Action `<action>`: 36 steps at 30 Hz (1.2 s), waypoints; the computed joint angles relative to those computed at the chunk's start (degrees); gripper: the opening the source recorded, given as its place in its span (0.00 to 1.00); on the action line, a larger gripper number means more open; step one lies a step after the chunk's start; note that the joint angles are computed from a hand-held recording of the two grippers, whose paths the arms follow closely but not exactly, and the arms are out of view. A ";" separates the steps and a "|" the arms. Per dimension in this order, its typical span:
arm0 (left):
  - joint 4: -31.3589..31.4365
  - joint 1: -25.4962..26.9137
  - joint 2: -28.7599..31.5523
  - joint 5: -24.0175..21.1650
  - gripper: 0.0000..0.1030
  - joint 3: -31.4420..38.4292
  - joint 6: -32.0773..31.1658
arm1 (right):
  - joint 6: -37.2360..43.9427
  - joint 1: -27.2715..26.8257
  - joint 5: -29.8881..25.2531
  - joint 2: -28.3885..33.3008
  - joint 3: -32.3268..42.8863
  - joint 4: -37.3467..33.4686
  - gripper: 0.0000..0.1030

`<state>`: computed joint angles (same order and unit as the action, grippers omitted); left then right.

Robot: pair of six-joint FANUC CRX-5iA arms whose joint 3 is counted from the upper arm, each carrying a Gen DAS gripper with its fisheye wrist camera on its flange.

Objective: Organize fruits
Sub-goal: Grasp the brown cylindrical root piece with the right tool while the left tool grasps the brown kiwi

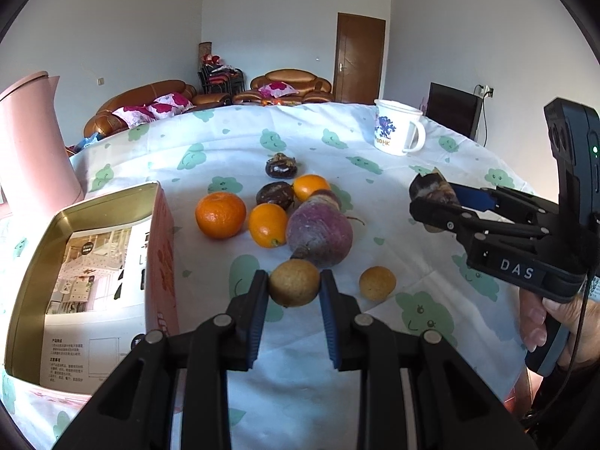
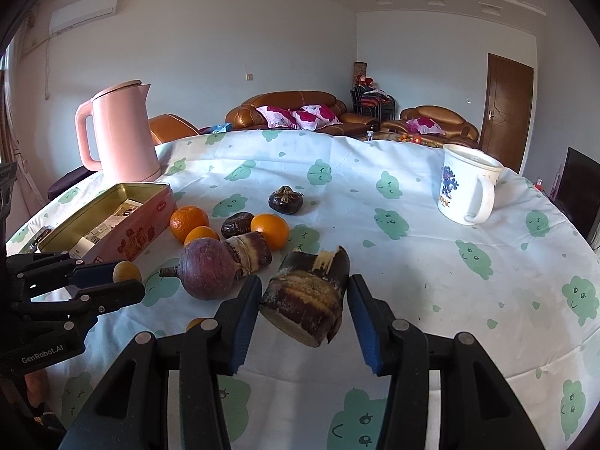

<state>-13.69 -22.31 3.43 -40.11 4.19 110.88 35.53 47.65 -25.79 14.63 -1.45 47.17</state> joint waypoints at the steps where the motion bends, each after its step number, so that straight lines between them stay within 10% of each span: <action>1: -0.88 -0.22 -0.14 0.03 0.28 0.11 0.72 | -0.84 -0.07 0.41 -0.14 -0.39 0.94 0.48; 36: -23.82 -7.38 -2.88 -3.13 0.28 2.84 17.76 | -31.48 -6.01 13.06 -4.16 -9.88 36.26 0.48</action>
